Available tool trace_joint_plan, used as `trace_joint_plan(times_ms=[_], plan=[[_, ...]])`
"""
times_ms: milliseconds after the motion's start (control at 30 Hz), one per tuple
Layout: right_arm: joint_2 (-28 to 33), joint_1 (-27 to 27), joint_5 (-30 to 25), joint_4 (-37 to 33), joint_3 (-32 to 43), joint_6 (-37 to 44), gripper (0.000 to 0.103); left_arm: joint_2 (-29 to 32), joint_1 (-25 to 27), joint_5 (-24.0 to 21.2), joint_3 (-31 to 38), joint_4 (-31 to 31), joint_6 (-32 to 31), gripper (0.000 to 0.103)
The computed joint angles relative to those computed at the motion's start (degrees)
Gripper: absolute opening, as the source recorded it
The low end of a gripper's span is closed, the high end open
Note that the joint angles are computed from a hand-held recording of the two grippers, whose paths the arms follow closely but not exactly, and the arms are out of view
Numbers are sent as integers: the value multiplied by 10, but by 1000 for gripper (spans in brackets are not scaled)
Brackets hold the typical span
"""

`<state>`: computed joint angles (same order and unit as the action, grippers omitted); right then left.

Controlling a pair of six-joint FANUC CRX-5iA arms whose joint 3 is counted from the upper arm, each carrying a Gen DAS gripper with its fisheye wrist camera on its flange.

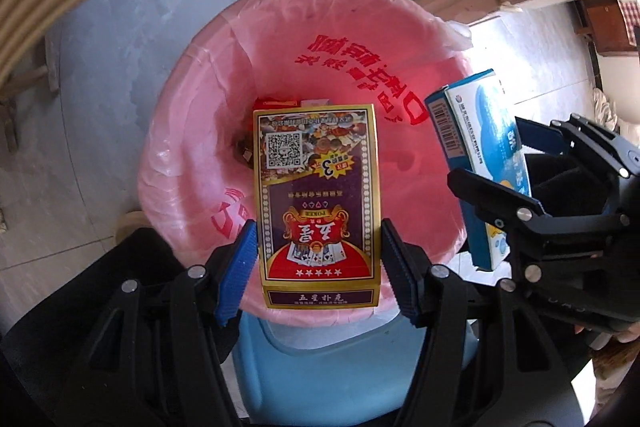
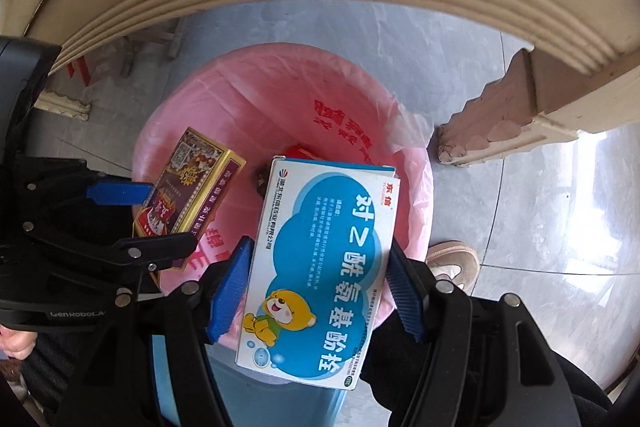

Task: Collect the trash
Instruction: 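Open both tools to drop the medicine box and card box into the bin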

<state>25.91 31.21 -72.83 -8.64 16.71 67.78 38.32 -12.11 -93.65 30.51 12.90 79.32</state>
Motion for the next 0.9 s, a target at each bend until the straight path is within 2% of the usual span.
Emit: trace_joint_plan(times_ms=[400,500,600,900], plan=[[16,-28,2,-49,9,19,64,33,14,-6,6,36,26,60],[15,-34,0,-54,9,25,70,36,16,-7,7,37,34,63],[11,-35,5,-54,6,21,73,38,18,-9,11,29,42,74],[5,-33,6,-51,-2,19,73,37,14,-9,14,19,44,74]])
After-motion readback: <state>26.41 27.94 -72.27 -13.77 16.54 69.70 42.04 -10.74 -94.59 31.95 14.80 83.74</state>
